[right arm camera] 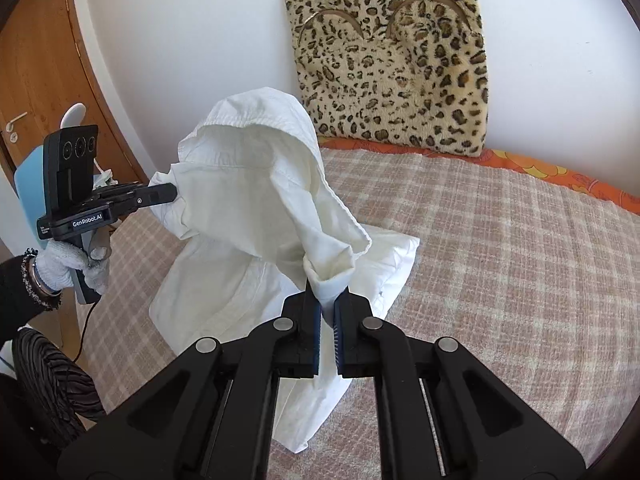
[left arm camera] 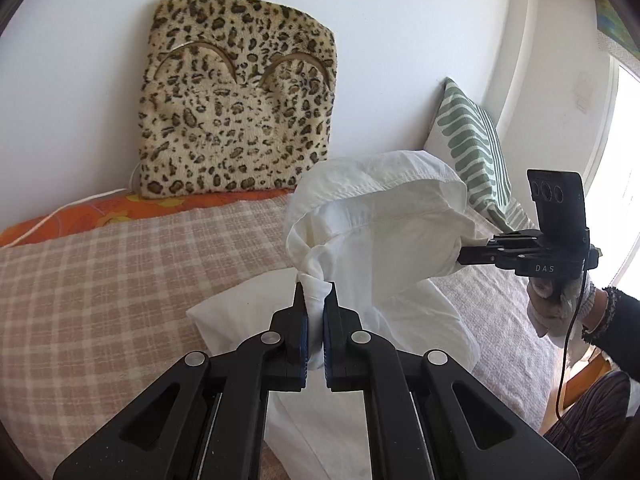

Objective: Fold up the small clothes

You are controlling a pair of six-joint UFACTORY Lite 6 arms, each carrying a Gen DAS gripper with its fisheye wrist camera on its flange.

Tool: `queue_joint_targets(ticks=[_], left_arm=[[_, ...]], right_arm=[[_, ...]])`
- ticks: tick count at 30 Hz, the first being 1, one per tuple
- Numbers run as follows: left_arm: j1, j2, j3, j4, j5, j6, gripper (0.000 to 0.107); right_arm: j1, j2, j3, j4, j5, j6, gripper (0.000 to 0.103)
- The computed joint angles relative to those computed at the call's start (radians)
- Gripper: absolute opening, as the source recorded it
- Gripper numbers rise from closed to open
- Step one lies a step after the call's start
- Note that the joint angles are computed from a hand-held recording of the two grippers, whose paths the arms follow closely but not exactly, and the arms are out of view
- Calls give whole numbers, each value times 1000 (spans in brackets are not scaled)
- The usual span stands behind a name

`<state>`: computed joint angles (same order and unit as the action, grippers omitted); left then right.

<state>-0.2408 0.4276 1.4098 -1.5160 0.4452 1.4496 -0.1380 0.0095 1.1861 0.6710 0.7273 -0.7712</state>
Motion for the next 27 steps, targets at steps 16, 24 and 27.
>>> queue_joint_targets(ticks=[16, 24, 27], left_arm=[[-32, -296, -441, 178, -69, -70, 10], [25, -435, -540, 187, -20, -97, 10], [70, -378, -478, 76, 52, -118, 10]], right_arm=[[124, -383, -439, -320, -148, 239, 23], [-81, -577, -470, -119, 48, 198, 43], [-138, -539, -464, -20, 79, 230, 44]])
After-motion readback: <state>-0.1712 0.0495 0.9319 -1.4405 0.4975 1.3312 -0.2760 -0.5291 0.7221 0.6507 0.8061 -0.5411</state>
